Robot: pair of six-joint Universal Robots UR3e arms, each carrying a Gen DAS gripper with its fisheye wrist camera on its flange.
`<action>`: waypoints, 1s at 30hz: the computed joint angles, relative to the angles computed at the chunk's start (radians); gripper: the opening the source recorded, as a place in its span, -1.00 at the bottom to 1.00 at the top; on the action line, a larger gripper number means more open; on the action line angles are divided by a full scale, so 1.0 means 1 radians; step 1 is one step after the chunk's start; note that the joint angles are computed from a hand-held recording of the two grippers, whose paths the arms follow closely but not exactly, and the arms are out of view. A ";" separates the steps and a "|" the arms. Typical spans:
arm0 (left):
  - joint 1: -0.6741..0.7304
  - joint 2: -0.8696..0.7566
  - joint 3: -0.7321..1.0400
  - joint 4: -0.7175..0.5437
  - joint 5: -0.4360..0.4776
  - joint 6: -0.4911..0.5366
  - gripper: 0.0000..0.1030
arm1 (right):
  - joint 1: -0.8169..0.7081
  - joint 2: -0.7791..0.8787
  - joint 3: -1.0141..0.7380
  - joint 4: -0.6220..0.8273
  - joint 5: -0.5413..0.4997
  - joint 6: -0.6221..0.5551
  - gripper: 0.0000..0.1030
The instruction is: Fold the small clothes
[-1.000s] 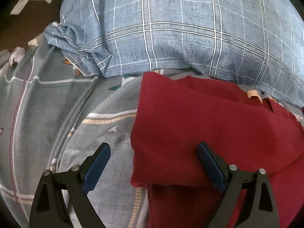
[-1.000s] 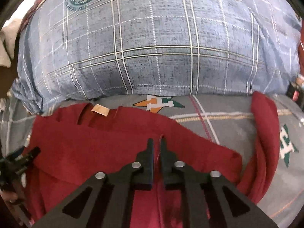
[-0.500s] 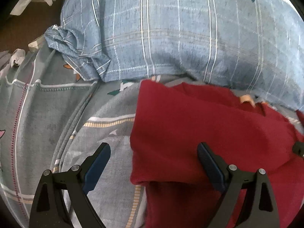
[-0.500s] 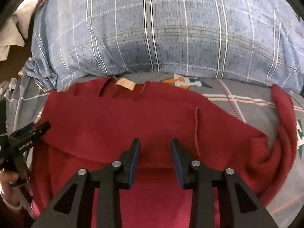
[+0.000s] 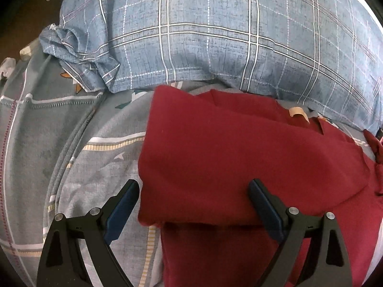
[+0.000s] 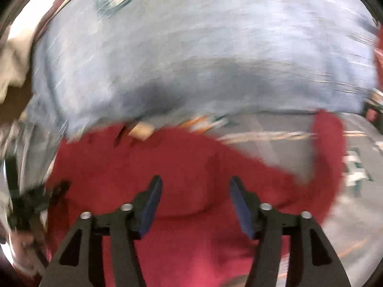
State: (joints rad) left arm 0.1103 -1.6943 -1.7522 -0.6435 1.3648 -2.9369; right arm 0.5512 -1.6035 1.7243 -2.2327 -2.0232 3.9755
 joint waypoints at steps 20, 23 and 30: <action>0.008 -0.001 0.012 -0.016 -0.010 -0.015 0.81 | -0.387 -0.580 0.252 0.405 -0.074 -0.030 -0.66; 0.012 0.008 0.003 -0.015 -0.013 -0.018 0.81 | -0.292 -0.703 0.197 0.749 -0.152 0.173 -0.19; 0.016 0.015 -0.003 -0.017 -0.016 -0.025 0.81 | -0.129 -0.810 0.077 1.043 -0.201 0.488 0.32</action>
